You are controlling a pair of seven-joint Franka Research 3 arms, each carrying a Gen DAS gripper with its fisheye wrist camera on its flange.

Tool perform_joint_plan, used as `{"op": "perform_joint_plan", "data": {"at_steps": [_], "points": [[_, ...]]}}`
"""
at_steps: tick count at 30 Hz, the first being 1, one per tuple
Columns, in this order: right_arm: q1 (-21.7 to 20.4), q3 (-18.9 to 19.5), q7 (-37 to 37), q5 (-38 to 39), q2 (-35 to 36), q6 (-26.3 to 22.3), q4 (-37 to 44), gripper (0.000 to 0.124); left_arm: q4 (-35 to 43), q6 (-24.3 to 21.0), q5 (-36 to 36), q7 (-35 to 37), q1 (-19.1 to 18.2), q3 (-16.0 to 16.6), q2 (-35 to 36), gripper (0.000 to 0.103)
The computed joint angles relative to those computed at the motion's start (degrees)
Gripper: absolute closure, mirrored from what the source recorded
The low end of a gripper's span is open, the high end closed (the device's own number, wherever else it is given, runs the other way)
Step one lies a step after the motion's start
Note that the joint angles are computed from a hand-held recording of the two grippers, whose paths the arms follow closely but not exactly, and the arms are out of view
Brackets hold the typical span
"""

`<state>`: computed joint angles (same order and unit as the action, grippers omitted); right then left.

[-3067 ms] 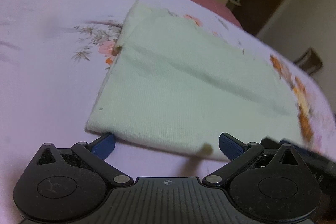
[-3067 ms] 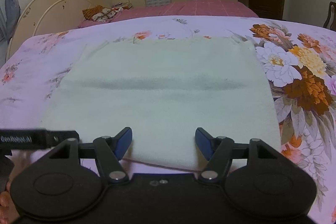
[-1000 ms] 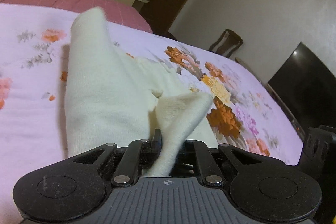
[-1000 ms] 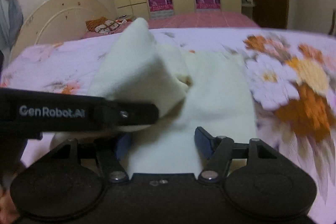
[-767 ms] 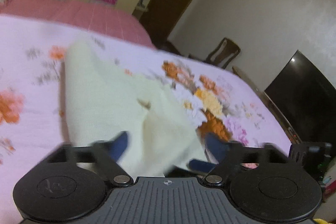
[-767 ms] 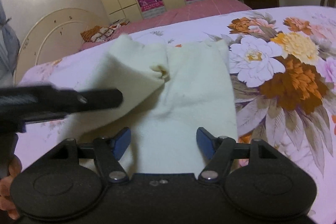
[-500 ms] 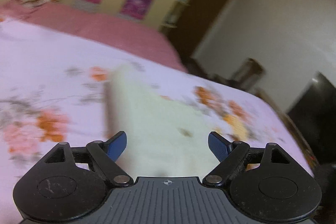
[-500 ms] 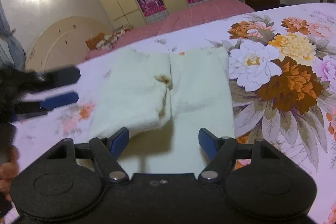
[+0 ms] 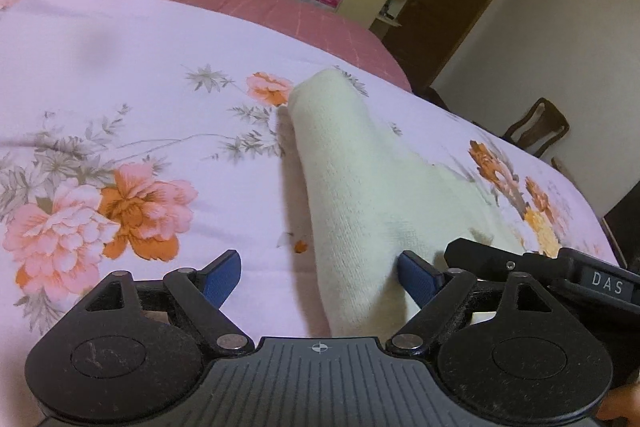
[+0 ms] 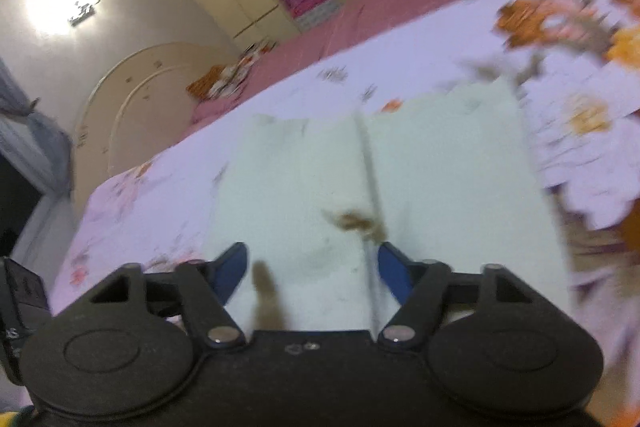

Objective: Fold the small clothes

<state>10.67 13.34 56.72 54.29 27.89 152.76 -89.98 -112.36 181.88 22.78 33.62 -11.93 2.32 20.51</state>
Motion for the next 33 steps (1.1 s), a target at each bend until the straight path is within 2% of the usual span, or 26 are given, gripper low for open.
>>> {"op": "perform_joint_plan", "data": {"at_steps": [2,4,6,8,9,10,12,15,18,21,23,24,25,26,27,28,30,33], "points": [[-0.44,0.66,-1.75,0.47,0.27,-1.09,0.41,0.058,-0.11,0.21,0.67,-0.54,-1.21,1.53,0.06,0.014],[-0.93,1.02,-2.51,1.15,0.85,-3.29,1.53,0.070,0.00,0.49,0.91,-1.22,-1.97,2.52,0.40,0.013],[-0.53,0.68,-1.74,1.13,2.04,-3.83,3.04,0.077,0.59,0.29,0.88,-1.74,-2.41,2.97,0.86,0.013],[0.02,0.40,-0.87,0.29,3.06,-4.02,4.26,0.087,1.05,-0.29,1.66,-2.40,-3.70,4.33,0.98,0.013],[-0.17,0.76,-1.43,0.40,3.10,-4.51,4.51,0.099,1.13,-0.43,2.38,-2.94,-4.58,5.34,0.91,0.013],[-0.51,1.42,-3.08,1.29,2.40,-4.15,3.77,0.104,1.16,-0.40,3.12,-3.40,-5.18,6.06,0.77,0.013],[-0.61,2.34,-7.46,3.52,0.15,-1.31,1.11,0.106,1.28,0.10,4.29,-4.03,-5.66,6.60,0.54,0.013],[-0.10,3.05,-14.46,7.55,-3.70,5.04,-3.26,0.106,1.63,1.84,5.95,-4.61,-7.28,8.03,0.22,0.013],[0.22,3.01,-21.44,11.35,-7.76,10.10,-7.33,0.106,2.58,2.95,5.69,-1.94,-5.37,4.62,0.32,0.013],[1.07,1.93,-27.41,14.22,-11.40,14.90,-11.24,0.106,2.98,2.88,3.72,2.83,-0.28,-2.75,0.61,0.013],[2.18,0.19,-26.43,13.24,-12.28,17.58,-13.06,0.106,3.73,0.36,2.17,6.28,2.35,-6.98,1.40,0.013],[2.78,-1.03,-23.41,11.39,-12.02,18.09,-13.58,0.106,4.33,-2.11,0.83,8.26,4.12,-9.67,1.97,0.013],[3.97,-3.40,-16.46,5.96,-11.15,16.40,-13.55,0.106,4.85,-4.99,-3.70,12.60,4.95,-11.58,2.59,0.013],[5.07,-6.09,-7.87,-0.41,-9.95,13.02,-12.93,0.104,4.64,-5.13,-4.24,12.93,4.74,-11.50,2.81,0.013],[4.96,-7.07,-3.04,-2.76,-9.10,10.37,-12.40,0.100,4.14,-4.09,-0.78,10.04,3.16,-9.41,2.48,0.013],[3.69,-6.05,-2.23,-1.80,-9.30,9.66,-12.68,0.096,3.98,-4.85,-0.56,10.58,2.46,-8.79,2.05,0.013],[1.46,-3.94,-3.22,0.92,-10.57,9.37,-13.71,0.091,3.29,-5.21,-1.77,12.27,3.55,-10.06,1.45,0.013],[-0.09,-3.80,-3.19,1.65,-12.91,5.57,-15.62,0.089,2.08,-5.65,-3.70,13.75,4.42,-11.16,0.36,0.013]]}}
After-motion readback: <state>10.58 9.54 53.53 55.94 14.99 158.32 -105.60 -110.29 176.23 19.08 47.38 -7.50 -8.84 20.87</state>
